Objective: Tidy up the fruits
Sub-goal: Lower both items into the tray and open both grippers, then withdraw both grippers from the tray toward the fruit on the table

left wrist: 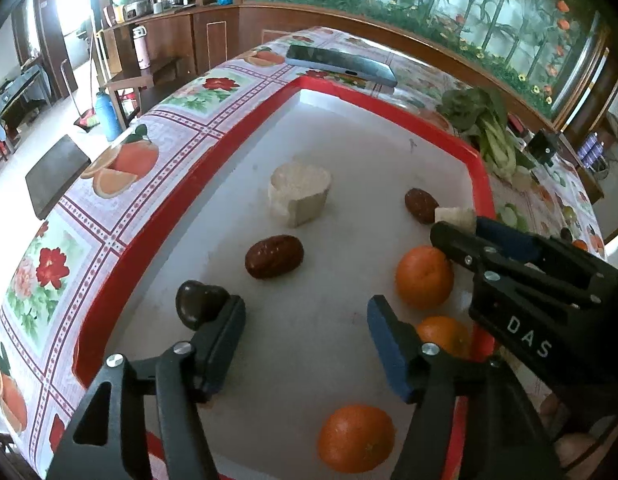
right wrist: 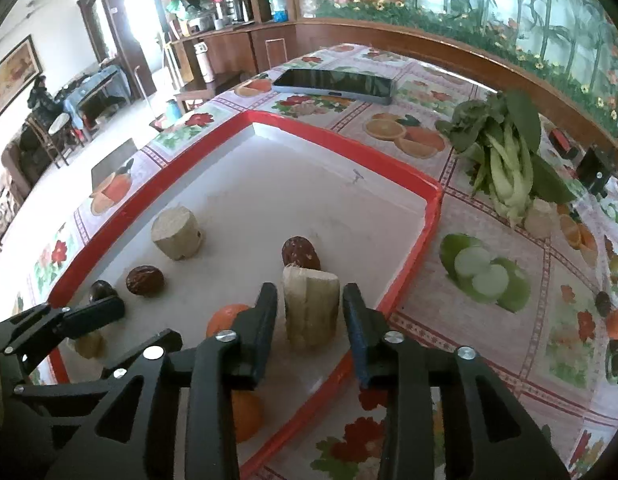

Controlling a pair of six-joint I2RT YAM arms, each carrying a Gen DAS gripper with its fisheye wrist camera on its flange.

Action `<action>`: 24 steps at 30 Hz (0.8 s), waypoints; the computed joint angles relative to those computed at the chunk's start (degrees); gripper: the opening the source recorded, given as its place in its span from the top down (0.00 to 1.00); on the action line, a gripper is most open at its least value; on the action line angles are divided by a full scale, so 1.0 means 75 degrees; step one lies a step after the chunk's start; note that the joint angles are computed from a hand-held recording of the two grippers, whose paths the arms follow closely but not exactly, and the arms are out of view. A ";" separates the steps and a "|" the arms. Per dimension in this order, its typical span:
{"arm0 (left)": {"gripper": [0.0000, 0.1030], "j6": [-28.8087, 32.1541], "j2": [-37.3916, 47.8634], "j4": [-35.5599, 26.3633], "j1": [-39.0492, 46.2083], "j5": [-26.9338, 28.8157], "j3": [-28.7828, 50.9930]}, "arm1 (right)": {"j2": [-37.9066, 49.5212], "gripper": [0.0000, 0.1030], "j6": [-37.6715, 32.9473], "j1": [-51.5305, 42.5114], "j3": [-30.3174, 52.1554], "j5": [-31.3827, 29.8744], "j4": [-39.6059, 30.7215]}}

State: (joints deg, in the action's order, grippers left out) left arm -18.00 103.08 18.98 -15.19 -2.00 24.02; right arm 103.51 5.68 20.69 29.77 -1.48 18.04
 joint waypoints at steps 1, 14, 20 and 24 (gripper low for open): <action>0.31 -0.0002 -0.0055 -0.0050 -0.0032 -0.0033 -0.0017 | -0.0056 0.60 0.0004 0.0008 -0.0036 0.0000 -0.0021; 0.25 -0.0247 -0.1130 -0.0655 -0.0581 -0.0701 -0.0552 | -0.1423 0.47 0.0196 0.0052 -0.1061 -0.0098 -0.0202; 0.25 -0.0653 -0.1678 -0.1085 -0.1247 -0.1219 -0.0784 | -0.2274 0.47 0.0217 -0.0255 -0.1704 -0.0304 -0.0429; 0.25 -0.1120 -0.2042 -0.1397 -0.1965 -0.1686 -0.0878 | -0.3232 0.47 0.0055 -0.0806 -0.2206 -0.0610 -0.0916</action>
